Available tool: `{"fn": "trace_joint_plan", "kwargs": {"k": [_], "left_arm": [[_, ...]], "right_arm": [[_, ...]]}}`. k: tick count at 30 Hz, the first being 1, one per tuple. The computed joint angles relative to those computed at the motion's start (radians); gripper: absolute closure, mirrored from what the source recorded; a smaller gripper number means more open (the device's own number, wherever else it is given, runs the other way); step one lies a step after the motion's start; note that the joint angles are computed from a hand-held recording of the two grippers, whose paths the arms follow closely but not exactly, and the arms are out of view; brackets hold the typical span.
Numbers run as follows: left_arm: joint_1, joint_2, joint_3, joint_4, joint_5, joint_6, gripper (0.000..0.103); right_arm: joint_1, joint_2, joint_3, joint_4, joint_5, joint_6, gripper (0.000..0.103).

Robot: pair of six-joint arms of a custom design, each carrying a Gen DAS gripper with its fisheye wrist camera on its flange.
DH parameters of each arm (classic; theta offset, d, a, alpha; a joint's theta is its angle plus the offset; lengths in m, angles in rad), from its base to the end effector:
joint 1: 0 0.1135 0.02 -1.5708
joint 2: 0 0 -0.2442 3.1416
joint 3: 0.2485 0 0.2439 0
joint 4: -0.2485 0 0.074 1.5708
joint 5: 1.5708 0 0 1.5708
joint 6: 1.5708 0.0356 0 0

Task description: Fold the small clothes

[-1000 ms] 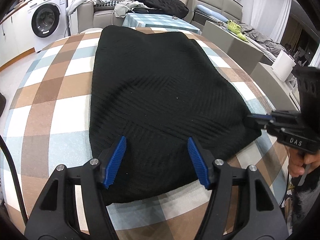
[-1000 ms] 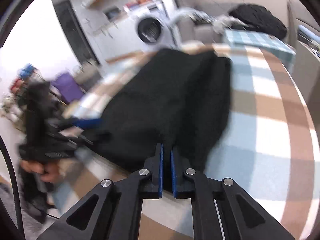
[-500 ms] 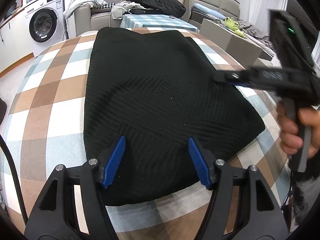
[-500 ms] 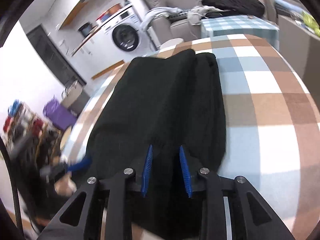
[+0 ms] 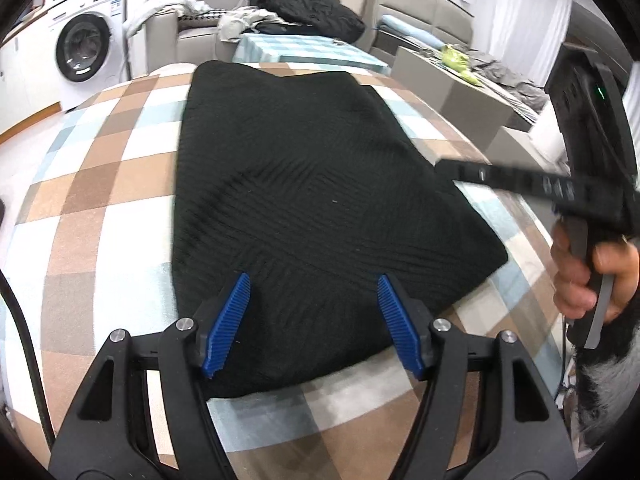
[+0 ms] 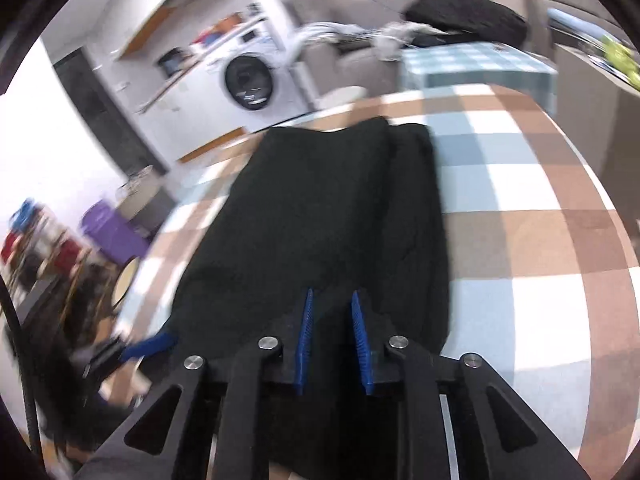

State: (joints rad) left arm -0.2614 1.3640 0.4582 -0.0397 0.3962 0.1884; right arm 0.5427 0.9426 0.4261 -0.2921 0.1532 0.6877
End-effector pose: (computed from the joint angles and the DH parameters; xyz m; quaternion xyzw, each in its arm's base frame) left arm 0.2143 -0.0715 0.1169 0.2671 0.8959 -0.1981 0.2945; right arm 0.1630 0.0920 0.1675 0.0954 0.9210 0.1560 0.3439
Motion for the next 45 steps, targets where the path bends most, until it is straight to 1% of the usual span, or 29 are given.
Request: {"fn": "trace_joint_plan", "kwargs": {"k": [1,2,3,5,6,7,8,10,11,12,13,15,17,18,20,22,25,27,29,31,36,39,43,45], "left_arm": [[-0.016,0.008,0.003,-0.002,-0.026,0.01,0.036],[-0.029,0.008,0.0,0.004,-0.057,0.017,0.036],[-0.026,-0.007,-0.008,0.014,-0.074,0.012,0.036],[0.017,-0.033,-0.008,0.002,-0.039,0.004,0.036],[0.043,-0.047,-0.008,-0.008,-0.021,0.004,0.034],[0.063,-0.065,-0.01,-0.017,-0.017,0.004,0.027],[0.079,-0.083,-0.013,-0.022,-0.021,0.005,0.019],[0.115,-0.128,-0.033,-0.011,-0.031,0.013,0.017],[0.129,-0.149,-0.043,-0.005,-0.034,0.017,0.014],[0.142,-0.171,-0.056,0.002,-0.039,0.017,0.011],[0.153,-0.193,-0.068,0.009,-0.039,0.015,0.003],[0.175,-0.248,-0.11,0.053,-0.025,0.001,0.001],[0.192,-0.328,-0.163,0.086,-0.022,-0.017,0.001],[0.204,-0.368,-0.18,0.079,-0.013,-0.018,0.001],[0.206,-0.406,-0.211,0.107,-0.015,-0.035,0.001],[0.2,-0.443,-0.237,0.118,-0.02,-0.043,0.001],[0.183,-0.477,-0.281,0.157,-0.032,-0.075,0.001],[0.173,-0.48,-0.3,0.18,-0.031,-0.088,0.001],[0.162,-0.471,-0.315,0.208,-0.039,-0.099,0.001],[0.158,-0.474,-0.325,0.218,-0.031,-0.098,0.001],[0.147,-0.536,-0.37,0.248,-0.043,-0.114,0.001],[0.149,-0.539,-0.378,0.257,-0.031,-0.122,0.001],[0.144,-0.556,-0.383,0.249,-0.03,-0.13,0.001],[0.14,-0.564,-0.388,0.25,-0.035,-0.133,0.001]], "right_arm": [[0.036,0.001,0.002,-0.022,0.03,-0.005,0.062],[0.075,0.013,0.005,-0.046,0.065,-0.005,0.059],[0.107,0.031,0.011,-0.074,0.1,0.003,0.059],[0.144,-0.001,-0.004,-0.106,0.122,0.028,0.059],[0.163,-0.035,-0.013,-0.122,0.135,0.037,0.056],[0.187,-0.081,-0.019,-0.148,0.16,0.047,0.047],[0.224,-0.131,-0.025,-0.178,0.205,0.057,0.041],[0.316,-0.237,-0.041,-0.245,0.327,0.087,0.015],[0.391,-0.267,-0.033,-0.293,0.416,0.124,0.01],[0.443,-0.288,-0.03,-0.32,0.474,0.144,0.006],[0.466,-0.309,-0.036,-0.326,0.504,0.139,0.005],[0.532,-0.318,-0.028,-0.358,0.573,0.17,0.0],[0.602,-0.299,-0.014,-0.382,0.645,0.216,0.0],[0.64,-0.289,-0.014,-0.394,0.685,0.249,0.0],[0.648,-0.304,-0.036,-0.371,0.699,0.244,0.0],[0.678,-0.328,-0.057,-0.364,0.721,0.269,0.0],[0.74,-0.329,-0.082,-0.349,0.781,0.321,0.0],[0.771,-0.3,-0.091,-0.328,0.811,0.325,0.0],[0.805,-0.258,-0.09,-0.326,0.844,0.367,0.0],[0.826,-0.243,-0.093,-0.317,0.854,0.385,0.0],[0.871,-0.186,-0.083,-0.334,0.9,0.453,0.0],[0.858,-0.21,-0.104,-0.319,0.889,0.449,0.0],[0.886,-0.22,-0.103,-0.358,0.935,0.501,0.0],[0.884,-0.212,-0.1,-0.364,0.938,0.513,0.0]]}}
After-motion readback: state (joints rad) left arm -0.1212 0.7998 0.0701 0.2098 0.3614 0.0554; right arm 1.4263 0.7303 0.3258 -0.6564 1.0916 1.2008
